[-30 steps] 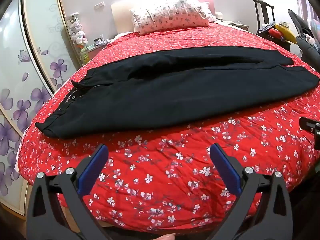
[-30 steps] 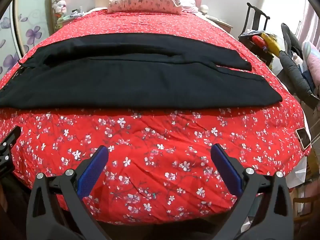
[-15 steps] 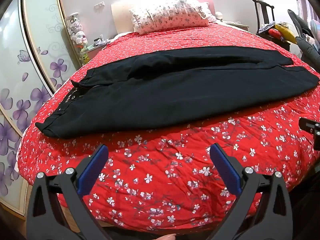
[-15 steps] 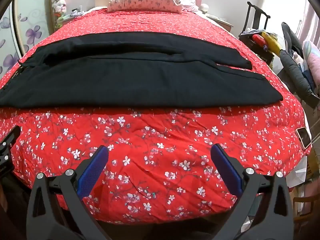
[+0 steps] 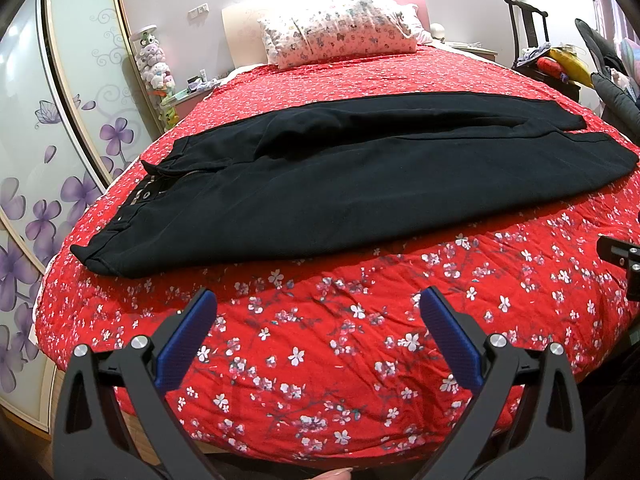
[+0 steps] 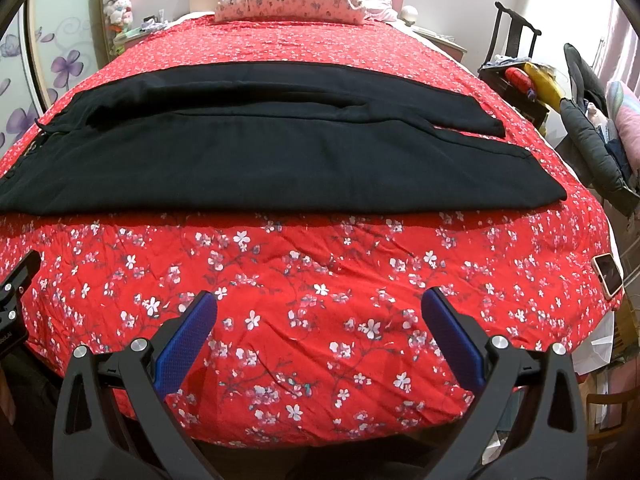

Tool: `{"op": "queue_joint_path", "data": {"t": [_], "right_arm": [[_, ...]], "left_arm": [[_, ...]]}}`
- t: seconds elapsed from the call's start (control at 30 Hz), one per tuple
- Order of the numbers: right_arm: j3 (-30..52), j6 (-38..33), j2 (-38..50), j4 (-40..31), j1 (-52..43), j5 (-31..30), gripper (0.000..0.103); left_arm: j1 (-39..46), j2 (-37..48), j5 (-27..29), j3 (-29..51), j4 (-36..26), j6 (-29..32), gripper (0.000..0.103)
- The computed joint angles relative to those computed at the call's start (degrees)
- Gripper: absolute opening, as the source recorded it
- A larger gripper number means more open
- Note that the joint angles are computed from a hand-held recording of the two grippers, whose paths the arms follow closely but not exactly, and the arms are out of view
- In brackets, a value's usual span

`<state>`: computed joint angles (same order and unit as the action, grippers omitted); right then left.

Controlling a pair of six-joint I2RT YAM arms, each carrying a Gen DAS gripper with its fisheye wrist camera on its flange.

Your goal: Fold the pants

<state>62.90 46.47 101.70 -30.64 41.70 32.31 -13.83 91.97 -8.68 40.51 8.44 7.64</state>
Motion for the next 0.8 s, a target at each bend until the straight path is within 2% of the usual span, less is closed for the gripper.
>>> {"op": "queue_joint_path", "data": {"t": [0.8], "right_arm": [[-0.3, 0.2, 0.4, 0.7, 0.0, -0.5, 0.102]], "left_arm": [[0.0, 0.0, 0.0, 0.0, 0.0, 0.0, 0.101]]}}
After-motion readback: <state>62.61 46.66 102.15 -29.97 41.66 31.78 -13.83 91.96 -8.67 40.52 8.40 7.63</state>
